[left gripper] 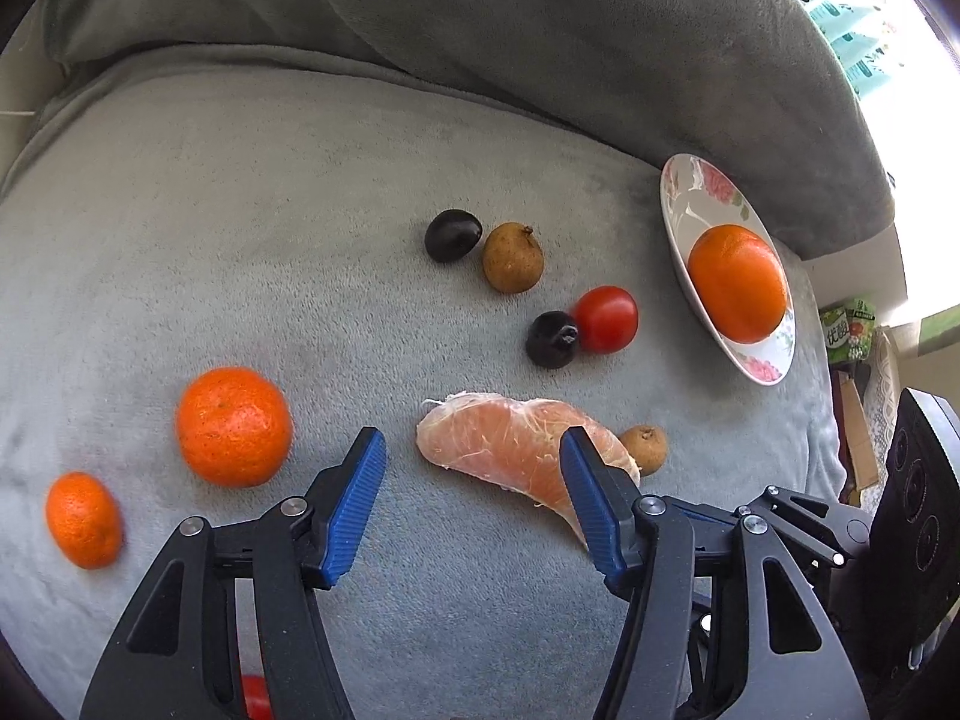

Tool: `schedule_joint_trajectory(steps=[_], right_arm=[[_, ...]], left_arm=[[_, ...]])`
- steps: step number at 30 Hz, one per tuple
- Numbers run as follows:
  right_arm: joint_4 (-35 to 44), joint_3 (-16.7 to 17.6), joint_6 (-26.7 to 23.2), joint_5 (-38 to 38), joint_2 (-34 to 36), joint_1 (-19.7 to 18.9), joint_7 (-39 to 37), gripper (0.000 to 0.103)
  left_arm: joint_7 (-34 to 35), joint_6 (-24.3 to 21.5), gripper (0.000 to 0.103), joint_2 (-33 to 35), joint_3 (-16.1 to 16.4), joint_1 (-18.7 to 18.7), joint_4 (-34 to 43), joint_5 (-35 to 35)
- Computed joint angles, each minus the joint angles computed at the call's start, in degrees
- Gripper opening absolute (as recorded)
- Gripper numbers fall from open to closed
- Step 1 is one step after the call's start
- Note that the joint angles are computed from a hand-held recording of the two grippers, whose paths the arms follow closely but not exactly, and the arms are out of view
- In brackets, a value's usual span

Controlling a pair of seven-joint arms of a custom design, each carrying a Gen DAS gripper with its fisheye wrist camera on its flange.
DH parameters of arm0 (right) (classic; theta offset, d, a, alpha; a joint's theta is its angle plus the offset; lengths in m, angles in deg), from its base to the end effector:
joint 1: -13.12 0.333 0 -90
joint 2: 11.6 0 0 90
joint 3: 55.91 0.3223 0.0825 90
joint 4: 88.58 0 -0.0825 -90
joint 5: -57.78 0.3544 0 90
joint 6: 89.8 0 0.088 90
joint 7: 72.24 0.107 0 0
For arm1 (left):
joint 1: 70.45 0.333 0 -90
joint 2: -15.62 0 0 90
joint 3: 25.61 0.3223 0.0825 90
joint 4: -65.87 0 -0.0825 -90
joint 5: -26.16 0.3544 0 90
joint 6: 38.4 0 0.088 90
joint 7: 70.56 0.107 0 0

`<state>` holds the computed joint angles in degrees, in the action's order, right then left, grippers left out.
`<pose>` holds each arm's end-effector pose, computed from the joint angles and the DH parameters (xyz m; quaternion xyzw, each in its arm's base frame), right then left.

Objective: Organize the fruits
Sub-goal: 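Move the right gripper to the peeled grapefruit segment and close on it, then lift the grapefruit segment with the right gripper and carry it over the plate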

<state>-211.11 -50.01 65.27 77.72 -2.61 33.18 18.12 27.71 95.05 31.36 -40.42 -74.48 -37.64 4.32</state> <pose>0.5219 0.2389 0.4011 -0.7399 0.6325 -0.0113 0.2288 0.5962 -0.1959 0.4442 0.6074 -0.7625 0.2132 0.0649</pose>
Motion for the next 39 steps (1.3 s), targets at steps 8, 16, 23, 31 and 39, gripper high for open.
schedule_joint_trajectory(steps=[8,16,23,31,39], right_arm=[[-0.5,-0.1,2.2,-1.6,0.6,0.8,0.7,0.037],[-1.8,-0.3,5.4,-4.6,0.6,1.9,3.6,0.037],[-3.1,-2.4,8.2,-13.6,0.5,4.4,10.4,0.036],[-4.2,-4.8,10.3,-25.6,0.4,6.5,20.9,0.029],[-5.6,-5.1,10.7,-31.1,-0.7,6.6,25.7,0.028]], left_arm=[[8.9,-1.5,0.060,0.3,-0.3,0.6,0.9,0.9],[14.3,-2.5,0.060,1.2,-0.8,1.1,1.7,-0.5],[19.4,-4.3,0.058,1.5,-1.3,2.3,1.5,-4.3],[25.3,-3.7,0.057,1.2,-1.0,2.1,0.6,-6.5],[30.3,-3.2,0.058,1.9,-1.7,2.5,1.1,-8.4]])
